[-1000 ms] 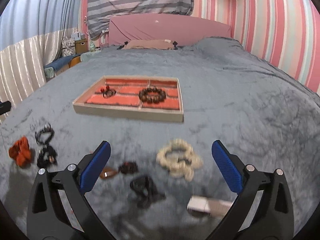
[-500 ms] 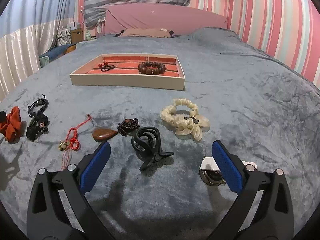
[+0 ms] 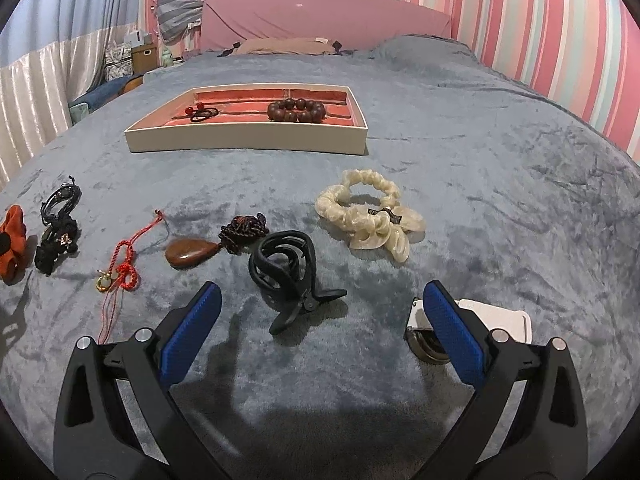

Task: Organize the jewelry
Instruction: 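Grasp the orange scrunchie with the left gripper while the right grasps the black claw clip, then carry the orange scrunchie and black claw clip over the tray and lower them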

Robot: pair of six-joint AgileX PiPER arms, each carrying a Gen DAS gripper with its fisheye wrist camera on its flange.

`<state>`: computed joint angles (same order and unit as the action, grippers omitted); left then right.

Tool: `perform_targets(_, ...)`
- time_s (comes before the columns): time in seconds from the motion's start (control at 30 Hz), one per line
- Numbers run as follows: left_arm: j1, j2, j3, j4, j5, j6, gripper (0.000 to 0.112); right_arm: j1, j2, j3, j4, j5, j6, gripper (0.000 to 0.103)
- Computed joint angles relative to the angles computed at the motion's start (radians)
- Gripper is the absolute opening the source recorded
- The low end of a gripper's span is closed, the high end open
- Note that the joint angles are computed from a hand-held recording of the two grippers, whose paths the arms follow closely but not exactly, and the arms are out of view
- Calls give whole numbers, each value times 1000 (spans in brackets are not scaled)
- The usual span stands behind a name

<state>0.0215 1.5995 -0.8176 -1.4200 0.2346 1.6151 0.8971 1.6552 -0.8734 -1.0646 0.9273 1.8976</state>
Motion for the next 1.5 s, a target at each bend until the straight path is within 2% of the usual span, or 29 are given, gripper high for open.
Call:
perform_targets(0.3,32,55,-56,96,46,-120,91,-57,25,-25,13,-54,-42,82)
perform_targets(0.5,1,75,-70,153,12,-159,90,-78,27,-21,17,-91,-51,66)
perform_targets(0.57,-9,82,-75,180,0,-179,85,-81,27,-20,15,-98,-55,59)
perform_targets(0.73,-8,116,-109,312,17,-305,71,-91,25,-16,12,-122,-64,51)
perform_targets(0.87,-16,122,-110,326,7,-310,58,-89,17,-5,-2,-130,-41,51)
perform_targets(1.07,-11,134,-118,349,22,-334,48,-90,17,-2,-7,-134,-33,51)
perform_targets(1.33,-12,138,-121,364,20,-355,39,-83,9,9,-21,-129,-5,51)
perform_targets(1.5,-11,131,-110,337,15,-324,38,-82,7,10,-20,-126,-6,51)
